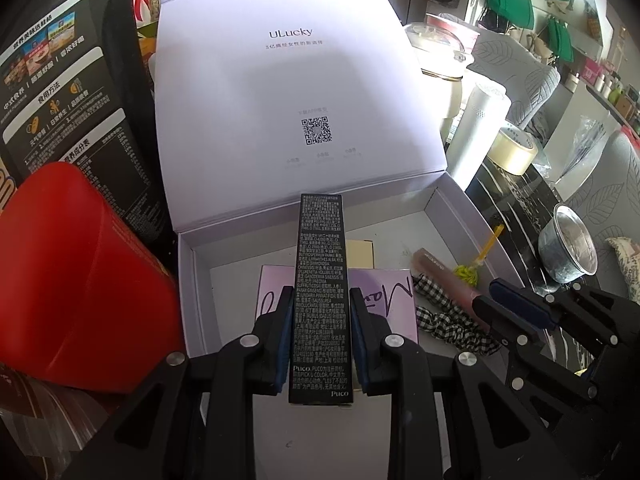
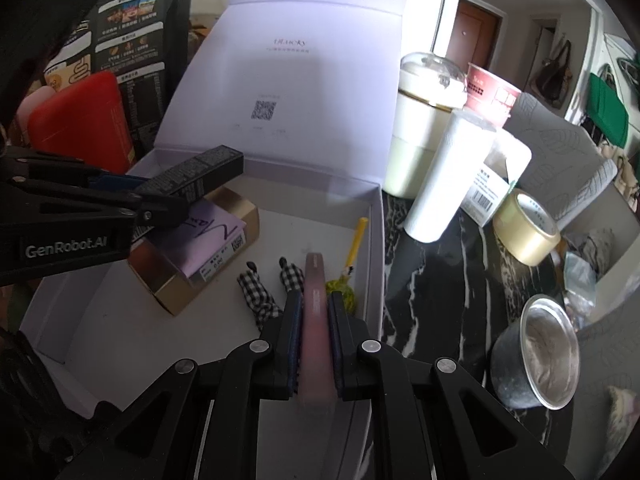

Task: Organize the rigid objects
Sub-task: 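Lower the black box and pink tube into the white box and open both grippers, then withdraw both tools from the white box toward the cream clip and polka-dot scrunchie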

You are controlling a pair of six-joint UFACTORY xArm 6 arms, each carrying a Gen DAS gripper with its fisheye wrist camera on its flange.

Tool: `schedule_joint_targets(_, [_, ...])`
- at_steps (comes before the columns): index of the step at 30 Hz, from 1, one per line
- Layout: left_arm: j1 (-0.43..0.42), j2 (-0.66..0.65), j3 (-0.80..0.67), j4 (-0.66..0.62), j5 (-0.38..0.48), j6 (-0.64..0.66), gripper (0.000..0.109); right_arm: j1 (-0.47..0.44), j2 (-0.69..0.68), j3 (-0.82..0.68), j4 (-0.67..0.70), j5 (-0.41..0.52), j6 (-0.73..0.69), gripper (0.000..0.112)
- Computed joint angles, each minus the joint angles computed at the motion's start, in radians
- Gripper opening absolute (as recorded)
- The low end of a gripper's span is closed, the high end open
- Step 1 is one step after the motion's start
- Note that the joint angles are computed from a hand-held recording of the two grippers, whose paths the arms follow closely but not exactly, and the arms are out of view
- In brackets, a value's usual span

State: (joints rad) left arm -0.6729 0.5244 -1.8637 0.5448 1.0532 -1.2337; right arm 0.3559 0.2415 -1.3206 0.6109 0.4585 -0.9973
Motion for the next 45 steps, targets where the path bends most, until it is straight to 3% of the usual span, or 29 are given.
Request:
schedule_joint_targets(8, [-0.002,0.017,-0.034,-0.014,0.032,0.018,0.026,-0.015,0.009,-0.026,-0.004,0.039,0.033,0.016])
schedule_joint_targets(10, [-0.001,0.022,-0.044,-0.022,0.036,0.015,0.025,-0.015,0.001,-0.020,-0.002,0.033,0.034,0.028])
schedule_joint_targets(12, [-0.001,0.022,-0.047,-0.031,0.039,0.009,0.025,-0.016,-0.007,-0.014,-0.007,0.027,0.039,0.032])
schedule_joint_targets(42, [-0.072,-0.039,-0.060,0.124,0.145,-0.055,0.026,-0.053,-0.148,0.069,-0.034,-0.003,0.110,0.032])
schedule_joint_targets(45, [-0.090,-0.048,-0.067,0.155,0.162,-0.062,0.026,-0.058,-0.166,0.078,-0.033,-0.004,0.113,0.037])
